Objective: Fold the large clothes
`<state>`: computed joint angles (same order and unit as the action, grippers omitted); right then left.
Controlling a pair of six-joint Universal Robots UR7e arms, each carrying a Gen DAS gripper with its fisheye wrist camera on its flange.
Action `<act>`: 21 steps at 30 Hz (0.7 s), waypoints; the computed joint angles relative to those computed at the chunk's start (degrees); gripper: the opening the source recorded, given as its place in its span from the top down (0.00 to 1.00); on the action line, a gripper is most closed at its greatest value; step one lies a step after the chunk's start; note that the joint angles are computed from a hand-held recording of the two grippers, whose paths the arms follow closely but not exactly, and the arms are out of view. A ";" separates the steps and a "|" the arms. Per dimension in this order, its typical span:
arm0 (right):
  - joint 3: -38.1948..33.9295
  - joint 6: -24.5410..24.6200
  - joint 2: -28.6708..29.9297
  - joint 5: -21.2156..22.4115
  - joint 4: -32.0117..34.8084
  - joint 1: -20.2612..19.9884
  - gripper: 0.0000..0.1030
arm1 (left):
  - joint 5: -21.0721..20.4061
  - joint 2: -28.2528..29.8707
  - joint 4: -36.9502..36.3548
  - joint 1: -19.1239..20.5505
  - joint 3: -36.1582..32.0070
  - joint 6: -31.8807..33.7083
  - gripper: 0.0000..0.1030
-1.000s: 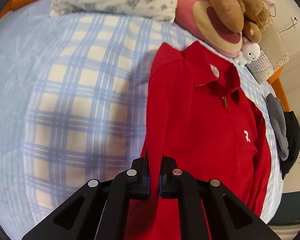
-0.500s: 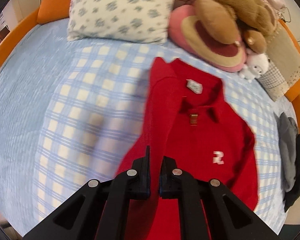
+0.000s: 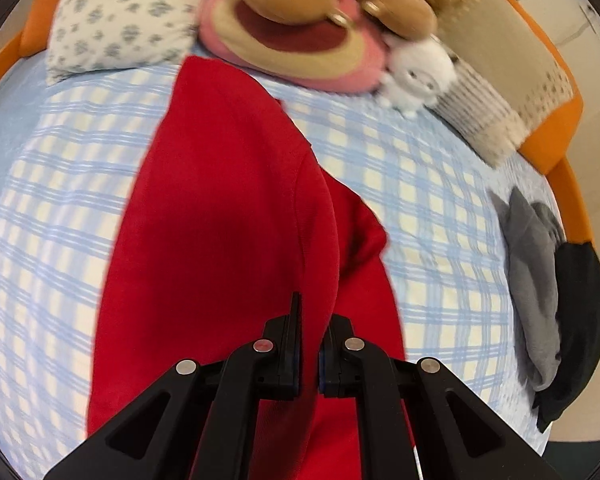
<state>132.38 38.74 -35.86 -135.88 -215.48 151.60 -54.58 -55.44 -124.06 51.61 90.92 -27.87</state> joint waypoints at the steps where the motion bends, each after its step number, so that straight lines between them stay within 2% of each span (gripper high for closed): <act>1: 1.08 0.54 -0.11 0.20 -1.77 -0.15 0.71 | 0.17 0.72 -0.21 -0.45 0.06 0.05 0.90; 4: 4.06 2.40 -0.45 -0.53 -4.74 -0.42 0.71 | 0.71 3.59 -0.44 -1.99 -0.21 0.25 0.90; 8: 7.16 4.60 0.50 1.24 -10.88 -1.05 0.71 | 0.85 7.26 0.02 -2.88 -1.14 -0.06 0.89; 11: 9.41 5.49 0.91 2.77 -15.50 -1.58 0.71 | 1.10 9.35 -1.21 -2.97 -1.39 0.05 0.83; 14: 10.39 6.34 1.10 4.12 -17.01 -2.63 0.71 | 1.26 10.77 -2.69 -2.76 -1.38 0.45 0.82; 15: 10.84 6.73 1.12 4.59 -17.43 -2.96 0.71 | 1.14 11.10 -3.07 -2.59 -1.39 0.53 0.78; 18: 11.52 8.10 0.61 4.47 -16.25 -3.13 0.69 | -2.97 10.75 -6.72 -1.70 -0.31 1.56 0.55; 19: 11.56 8.58 0.07 4.23 -14.64 -2.94 0.69 | -4.29 10.54 -7.77 -1.62 0.05 1.99 0.51; 21: 11.69 9.56 -0.29 3.60 -13.38 -2.50 0.69 | -10.21 9.25 -9.87 -1.20 0.83 3.00 0.48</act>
<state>144.07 48.29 -36.15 -132.28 -228.86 149.10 -64.79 -46.19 -133.93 50.41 91.75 -24.87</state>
